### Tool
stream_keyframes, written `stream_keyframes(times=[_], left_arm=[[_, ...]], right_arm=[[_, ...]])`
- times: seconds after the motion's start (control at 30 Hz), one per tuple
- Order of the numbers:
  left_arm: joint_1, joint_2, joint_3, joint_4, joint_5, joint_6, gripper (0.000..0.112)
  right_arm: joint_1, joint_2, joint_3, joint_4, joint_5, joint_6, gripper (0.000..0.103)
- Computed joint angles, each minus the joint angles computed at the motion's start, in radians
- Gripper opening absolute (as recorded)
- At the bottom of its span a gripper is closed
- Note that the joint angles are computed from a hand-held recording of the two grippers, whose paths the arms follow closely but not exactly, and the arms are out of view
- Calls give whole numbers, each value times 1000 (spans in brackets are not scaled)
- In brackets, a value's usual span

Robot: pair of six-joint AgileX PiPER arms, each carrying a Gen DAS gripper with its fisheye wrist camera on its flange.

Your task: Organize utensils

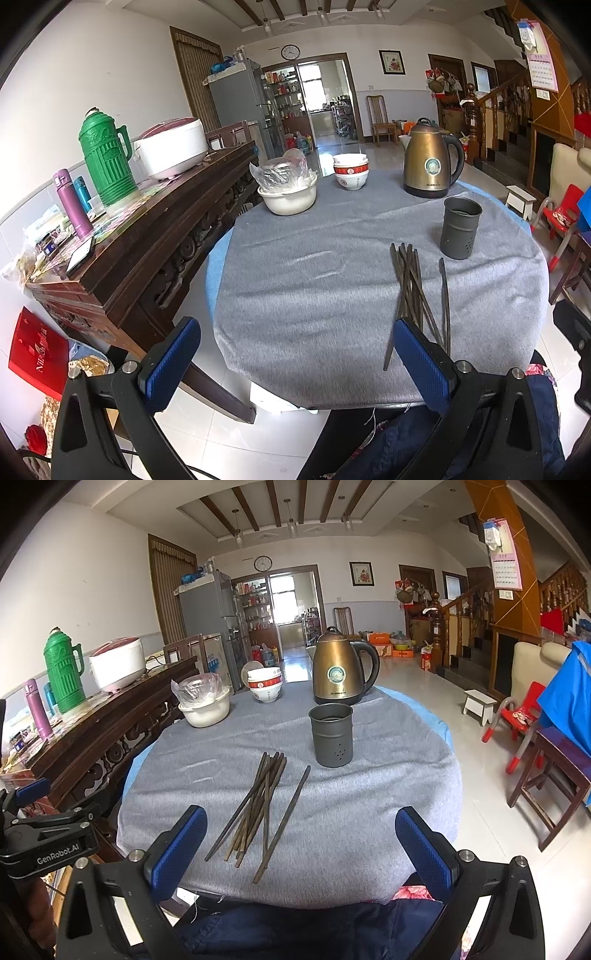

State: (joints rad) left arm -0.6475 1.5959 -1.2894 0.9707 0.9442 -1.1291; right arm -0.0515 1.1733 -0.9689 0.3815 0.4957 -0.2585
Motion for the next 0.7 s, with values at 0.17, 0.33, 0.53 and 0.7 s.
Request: stream_keyframes(times=[0.17, 0.33, 0.53, 0.7], left_arm=[[76, 62, -99, -114, -55, 141, 103], [208, 177, -261, -434, -135, 462, 103], [311, 363, -474, -719, -91, 722, 99], [366, 483, -624, -877, -37, 853, 77]], right_arm=[[-80, 151, -124, 168, 82, -153, 103], [-162, 380, -322, 374, 261, -272, 93], [-140, 691, -644, 287, 448, -100, 62], [-97, 928, -934, 218, 552, 63, 40]])
